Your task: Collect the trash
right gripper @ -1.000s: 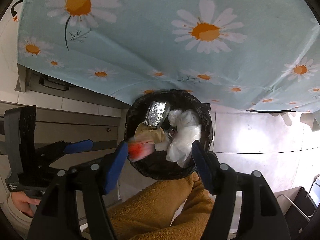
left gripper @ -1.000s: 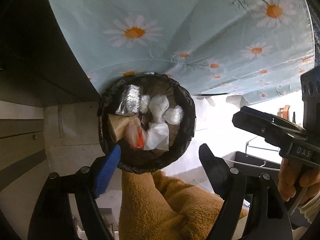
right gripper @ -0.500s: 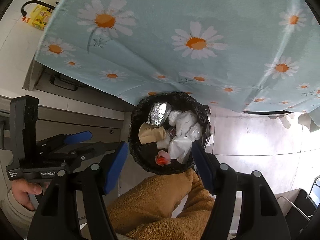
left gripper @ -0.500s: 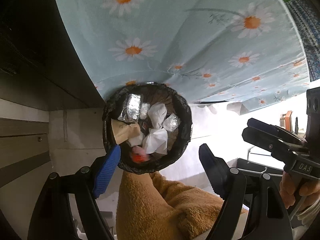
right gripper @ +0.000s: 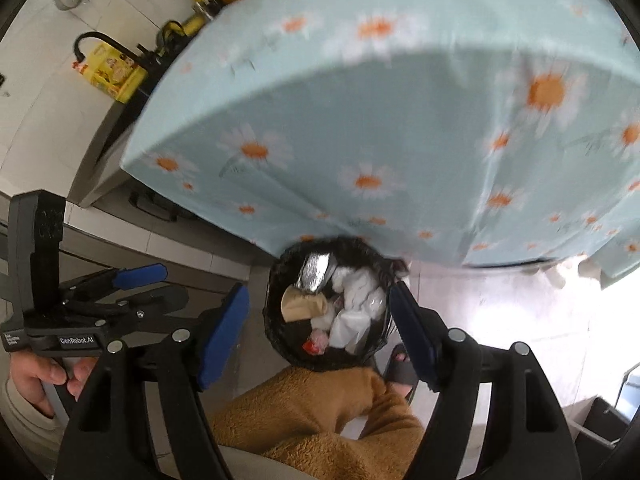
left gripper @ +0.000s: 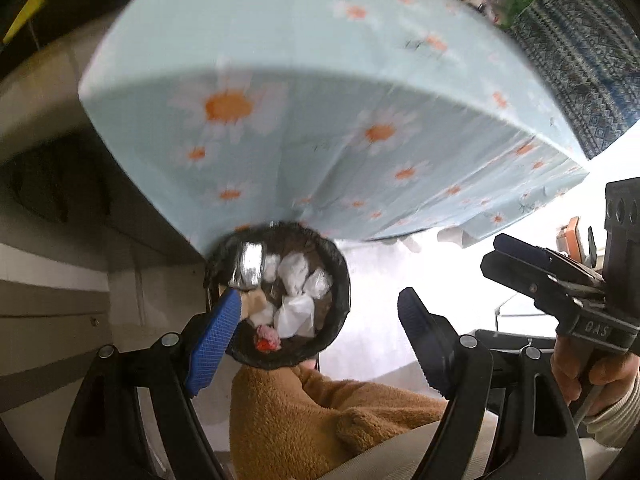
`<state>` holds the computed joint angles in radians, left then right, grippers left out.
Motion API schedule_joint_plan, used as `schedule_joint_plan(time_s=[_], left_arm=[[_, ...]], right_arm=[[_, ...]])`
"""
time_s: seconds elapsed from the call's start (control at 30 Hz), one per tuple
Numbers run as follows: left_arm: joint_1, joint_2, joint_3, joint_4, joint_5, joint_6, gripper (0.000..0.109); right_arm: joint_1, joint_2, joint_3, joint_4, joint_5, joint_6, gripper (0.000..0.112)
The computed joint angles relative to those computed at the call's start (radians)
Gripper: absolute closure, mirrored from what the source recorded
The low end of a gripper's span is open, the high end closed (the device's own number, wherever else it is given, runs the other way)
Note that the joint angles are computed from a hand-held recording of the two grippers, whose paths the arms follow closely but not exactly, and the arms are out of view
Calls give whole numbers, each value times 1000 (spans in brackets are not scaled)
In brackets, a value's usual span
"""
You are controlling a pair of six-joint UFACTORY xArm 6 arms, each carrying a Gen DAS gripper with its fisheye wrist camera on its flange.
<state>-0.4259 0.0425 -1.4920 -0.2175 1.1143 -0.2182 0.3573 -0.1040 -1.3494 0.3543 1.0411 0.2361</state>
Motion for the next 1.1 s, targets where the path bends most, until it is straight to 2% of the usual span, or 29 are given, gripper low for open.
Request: schedule_joint_plan(time_s=[0.33,0.43,0.57,0.63,0.67,0.73,0.87,0.93,1.1], left_arm=[[-33,39,-184,81,53,-50,30],[-40,49,-241,103,69,-74,30],[-51,72,-333,136,87,-86,30],[-56,83,-378,156,98,-92,21],[-59,93,-404,161,104,-95,19],[-63,106,-453,171,117,-92,19],[-71,125,-531,201,134,-95,19],[-75,135,-571,225,154,-115,12],[-86,154,-661,267,170,-114,12]], right_arm=[[-31,-17,-83,-16,-7,-31,37],[-36,-12,-119,-37,-27,-25,32],[-43,13,-203,-72,-37,-32,32],[-51,29,-250,-76,-33,-35,32],[-56,35,-275,-77,-33,-36,21],[-60,34,-295,-88,-61,-27,14],[-67,57,-379,-119,-63,-32,14],[-74,68,-415,-120,-64,-33,14],[-90,88,-492,-134,-46,-41,14]])
